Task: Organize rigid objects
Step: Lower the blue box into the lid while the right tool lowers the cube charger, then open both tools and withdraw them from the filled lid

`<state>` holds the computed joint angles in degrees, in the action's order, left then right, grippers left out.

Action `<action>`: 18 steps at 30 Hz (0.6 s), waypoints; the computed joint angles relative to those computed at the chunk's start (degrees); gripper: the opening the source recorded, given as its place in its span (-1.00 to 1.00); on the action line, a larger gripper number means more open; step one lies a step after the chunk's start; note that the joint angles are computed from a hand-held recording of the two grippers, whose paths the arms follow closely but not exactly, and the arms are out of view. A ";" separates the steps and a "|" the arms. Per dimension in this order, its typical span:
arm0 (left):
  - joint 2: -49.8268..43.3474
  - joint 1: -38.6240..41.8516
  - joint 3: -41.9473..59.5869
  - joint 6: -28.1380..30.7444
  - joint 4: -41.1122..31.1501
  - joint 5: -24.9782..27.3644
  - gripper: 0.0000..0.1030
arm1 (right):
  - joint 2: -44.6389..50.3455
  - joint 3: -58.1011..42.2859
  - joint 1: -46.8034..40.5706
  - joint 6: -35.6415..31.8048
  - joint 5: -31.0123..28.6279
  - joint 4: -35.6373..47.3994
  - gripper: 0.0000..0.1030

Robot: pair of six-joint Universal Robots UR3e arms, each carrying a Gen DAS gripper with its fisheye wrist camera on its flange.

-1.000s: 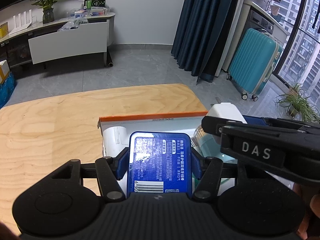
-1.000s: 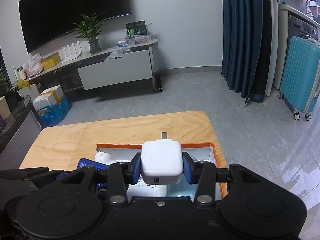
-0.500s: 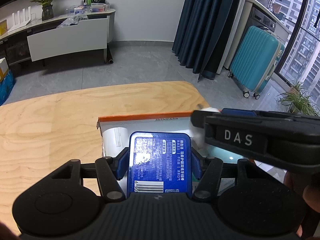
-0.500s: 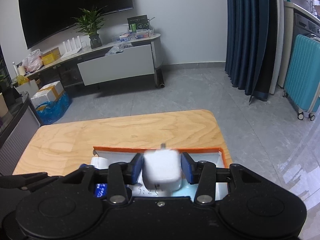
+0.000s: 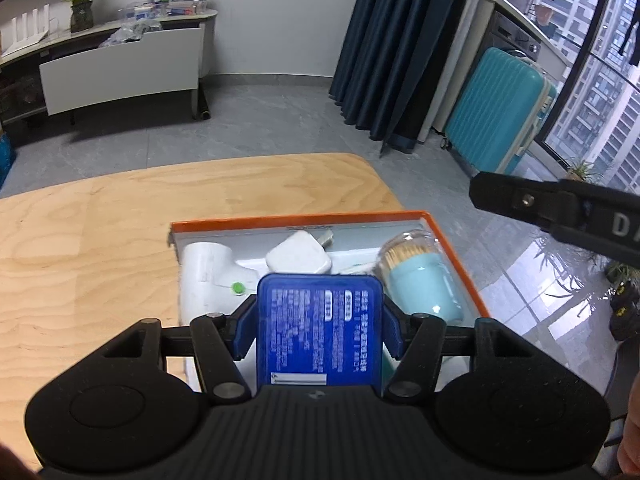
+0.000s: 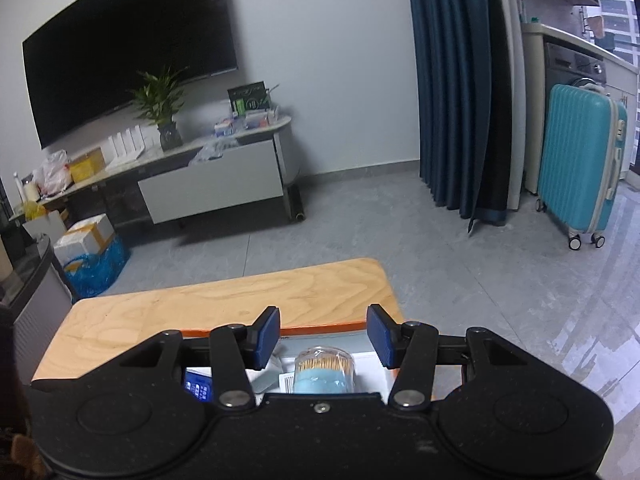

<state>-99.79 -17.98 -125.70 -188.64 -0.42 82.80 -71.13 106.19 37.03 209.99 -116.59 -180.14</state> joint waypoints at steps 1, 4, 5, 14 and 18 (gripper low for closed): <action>0.23 -0.10 -0.11 -0.16 -0.04 -0.42 0.19 | -0.41 0.37 0.55 0.12 -0.92 0.25 0.15; 0.62 -0.07 -0.64 -0.24 -0.02 -2.24 0.19 | -1.95 2.29 1.32 1.07 -1.83 0.13 0.15; 0.59 0.16 -0.98 -0.24 0.37 -3.32 0.20 | -2.25 2.53 1.54 1.40 -1.99 0.18 0.15; 4.50 0.49 -2.95 -1.86 -1.03 -2.36 0.56 | -5.33 4.85 4.49 3.28 -5.21 1.00 0.19; 7.34 -0.90 -3.15 -3.02 -2.96 0.80 0.68 | -6.59 5.52 6.22 4.08 -6.86 2.05 0.23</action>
